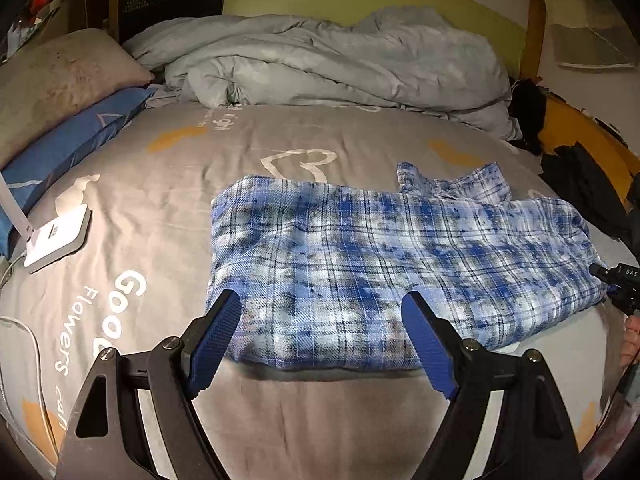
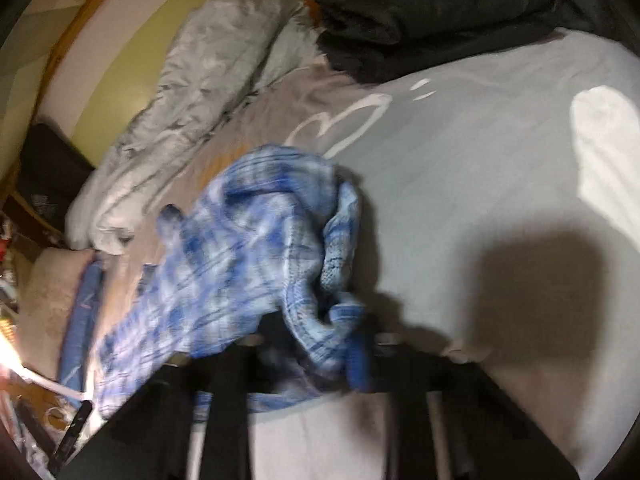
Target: Fold large clothes
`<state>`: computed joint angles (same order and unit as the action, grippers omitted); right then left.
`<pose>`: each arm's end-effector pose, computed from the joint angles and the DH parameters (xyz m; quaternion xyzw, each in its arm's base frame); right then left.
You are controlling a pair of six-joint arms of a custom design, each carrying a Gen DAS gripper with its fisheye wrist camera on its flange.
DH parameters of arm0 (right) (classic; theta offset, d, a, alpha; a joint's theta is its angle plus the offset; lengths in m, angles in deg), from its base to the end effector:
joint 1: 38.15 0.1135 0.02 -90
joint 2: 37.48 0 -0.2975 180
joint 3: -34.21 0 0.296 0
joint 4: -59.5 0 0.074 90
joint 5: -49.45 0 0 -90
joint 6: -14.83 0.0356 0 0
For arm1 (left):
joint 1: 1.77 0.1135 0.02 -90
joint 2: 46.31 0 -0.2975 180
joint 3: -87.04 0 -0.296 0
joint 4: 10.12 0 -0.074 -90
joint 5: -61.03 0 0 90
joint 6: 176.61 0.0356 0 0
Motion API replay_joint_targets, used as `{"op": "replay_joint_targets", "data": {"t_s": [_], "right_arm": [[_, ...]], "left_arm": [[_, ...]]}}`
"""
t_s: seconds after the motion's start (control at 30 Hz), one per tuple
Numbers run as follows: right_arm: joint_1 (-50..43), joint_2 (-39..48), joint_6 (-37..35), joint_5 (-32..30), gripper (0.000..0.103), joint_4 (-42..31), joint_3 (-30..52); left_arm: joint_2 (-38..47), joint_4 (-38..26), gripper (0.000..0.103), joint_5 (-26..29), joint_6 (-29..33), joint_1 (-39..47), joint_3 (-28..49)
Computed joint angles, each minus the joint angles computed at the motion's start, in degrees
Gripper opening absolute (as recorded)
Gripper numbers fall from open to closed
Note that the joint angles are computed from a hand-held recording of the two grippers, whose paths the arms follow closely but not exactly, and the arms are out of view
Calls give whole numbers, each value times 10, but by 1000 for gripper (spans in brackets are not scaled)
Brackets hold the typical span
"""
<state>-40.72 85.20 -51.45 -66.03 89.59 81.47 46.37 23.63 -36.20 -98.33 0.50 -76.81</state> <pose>0.3301 0.0005 0.0020 0.1236 0.8976 0.2685 0.3269 0.1828 0.0117 0.0486 -0.1364 0.9046 0.0247 0.4031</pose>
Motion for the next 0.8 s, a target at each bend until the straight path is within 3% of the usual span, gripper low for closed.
{"op": "replay_joint_targets", "data": {"t_s": [0.2,0.37,0.53,0.7,0.8], "right_arm": [[84,-62,-63,163,14,108,-76],[166,-138,-108,198,14,186,-143],[268,-151,-125,230,14,166,-128],[326,-65,-117,227,15,118,-60],[341,-26,-130,207,22,104,-39]], "left_arm": [[-48,-23,82,7,-7,4,-11],[-57,-32,82,-10,-5,-14,-7],[-61,-27,82,-19,-9,-25,-8],[-66,-31,82,-4,-7,-16,-14],[-71,-33,82,1,-6,-14,-15]]}}
